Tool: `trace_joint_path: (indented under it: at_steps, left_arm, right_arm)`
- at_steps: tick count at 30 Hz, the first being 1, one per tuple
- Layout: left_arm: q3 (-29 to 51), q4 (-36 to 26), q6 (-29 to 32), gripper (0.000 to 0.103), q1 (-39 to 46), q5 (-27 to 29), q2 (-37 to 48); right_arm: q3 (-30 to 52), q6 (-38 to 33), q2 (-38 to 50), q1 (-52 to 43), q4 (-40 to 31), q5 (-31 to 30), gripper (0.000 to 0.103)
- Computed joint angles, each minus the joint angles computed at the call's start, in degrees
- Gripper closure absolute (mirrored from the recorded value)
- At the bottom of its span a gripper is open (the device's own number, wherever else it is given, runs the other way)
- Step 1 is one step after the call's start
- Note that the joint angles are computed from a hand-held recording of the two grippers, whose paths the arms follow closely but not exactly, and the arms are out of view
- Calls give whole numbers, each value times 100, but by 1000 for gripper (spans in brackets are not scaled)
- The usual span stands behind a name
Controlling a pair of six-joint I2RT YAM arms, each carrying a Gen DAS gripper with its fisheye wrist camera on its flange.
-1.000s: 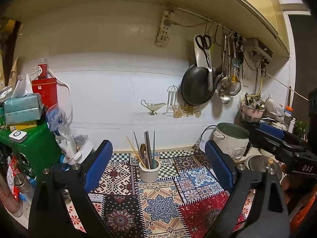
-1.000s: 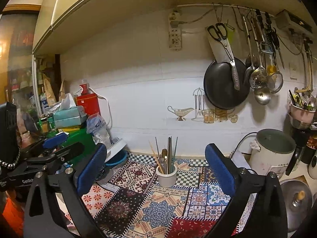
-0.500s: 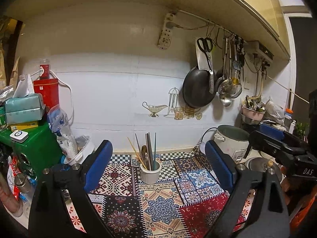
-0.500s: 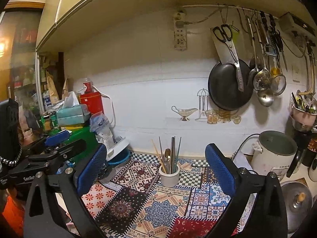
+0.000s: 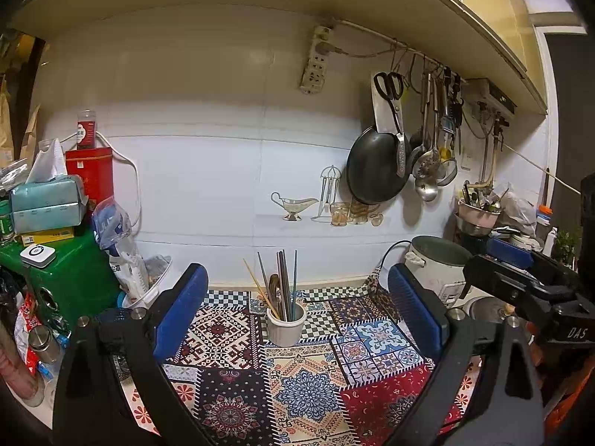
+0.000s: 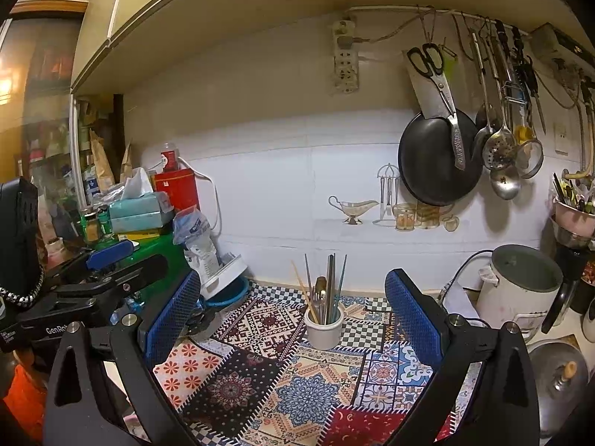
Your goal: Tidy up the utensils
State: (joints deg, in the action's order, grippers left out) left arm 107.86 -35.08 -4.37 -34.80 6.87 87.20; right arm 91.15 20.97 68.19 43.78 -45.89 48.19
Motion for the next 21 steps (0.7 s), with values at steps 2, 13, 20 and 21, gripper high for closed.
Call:
trace_joint_path:
  at_steps: [2, 13, 20, 21]
  left_arm:
    - [1, -4, 3, 5, -9, 0, -3]
    - [-3, 55, 45, 4, -13, 26, 2]
    - [28, 61, 74, 4, -30, 57, 20]
    - [31, 62, 80, 4, -33, 61, 22]
  right_arm:
    - [15, 6, 20, 5, 14, 16, 4]
    - [-18, 34, 25, 8, 97, 29, 4]
    - [-15, 42, 31, 1, 101, 36, 4]
    - [-4, 58, 46, 2, 97, 46, 4]
